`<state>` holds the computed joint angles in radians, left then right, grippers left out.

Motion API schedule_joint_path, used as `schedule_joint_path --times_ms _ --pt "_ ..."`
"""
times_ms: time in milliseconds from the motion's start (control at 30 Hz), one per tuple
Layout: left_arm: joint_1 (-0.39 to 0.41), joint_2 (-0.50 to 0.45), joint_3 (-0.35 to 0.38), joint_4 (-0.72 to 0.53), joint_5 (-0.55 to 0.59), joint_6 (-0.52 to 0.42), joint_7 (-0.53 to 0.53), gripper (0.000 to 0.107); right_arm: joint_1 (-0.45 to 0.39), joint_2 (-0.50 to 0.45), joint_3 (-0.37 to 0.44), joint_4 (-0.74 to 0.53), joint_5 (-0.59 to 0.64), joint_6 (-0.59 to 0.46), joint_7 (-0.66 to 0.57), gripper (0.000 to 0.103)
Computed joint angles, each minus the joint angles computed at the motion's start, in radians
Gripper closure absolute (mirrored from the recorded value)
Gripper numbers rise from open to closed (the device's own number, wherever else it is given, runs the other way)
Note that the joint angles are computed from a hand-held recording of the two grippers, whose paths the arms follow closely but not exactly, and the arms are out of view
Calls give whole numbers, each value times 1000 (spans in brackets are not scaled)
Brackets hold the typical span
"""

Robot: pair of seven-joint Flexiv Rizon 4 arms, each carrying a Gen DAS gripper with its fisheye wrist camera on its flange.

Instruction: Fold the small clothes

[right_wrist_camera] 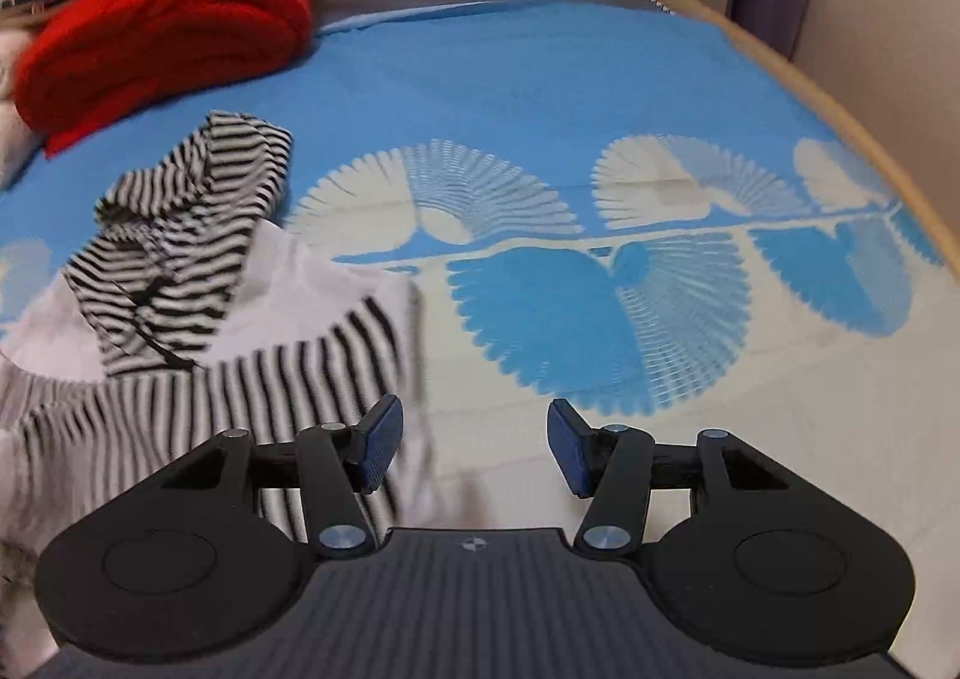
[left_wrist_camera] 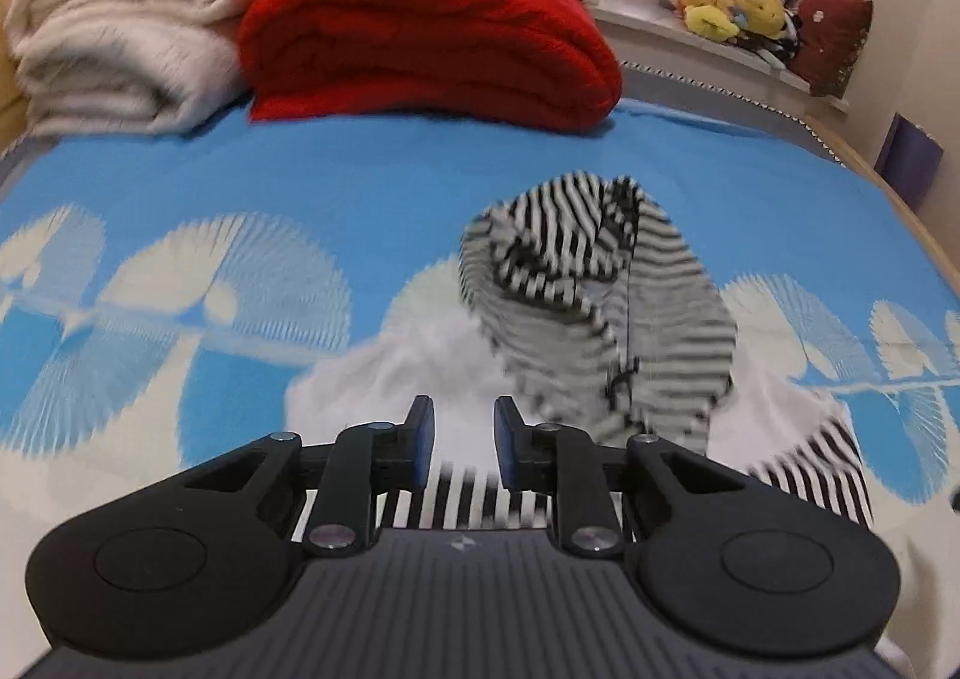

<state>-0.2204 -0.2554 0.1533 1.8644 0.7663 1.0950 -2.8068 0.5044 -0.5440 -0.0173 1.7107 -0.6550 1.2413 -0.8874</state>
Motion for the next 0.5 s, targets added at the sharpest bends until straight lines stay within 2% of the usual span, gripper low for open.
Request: schedule_joint_path --times_ms 67,167,367,500 --pt "27 -65 1 -71 -1 23 45 86 9 -1 -23 5 -30 0 6 48" --pt "76 -189 6 -190 -65 78 147 86 -3 -8 -17 5 -39 -10 -22 48" --pt "151 -458 17 -490 -218 88 303 86 -14 -33 -15 -20 -25 -49 -52 48" --pt "224 -635 -27 -707 -352 56 445 82 -11 -41 -19 -31 -30 -54 -53 48"
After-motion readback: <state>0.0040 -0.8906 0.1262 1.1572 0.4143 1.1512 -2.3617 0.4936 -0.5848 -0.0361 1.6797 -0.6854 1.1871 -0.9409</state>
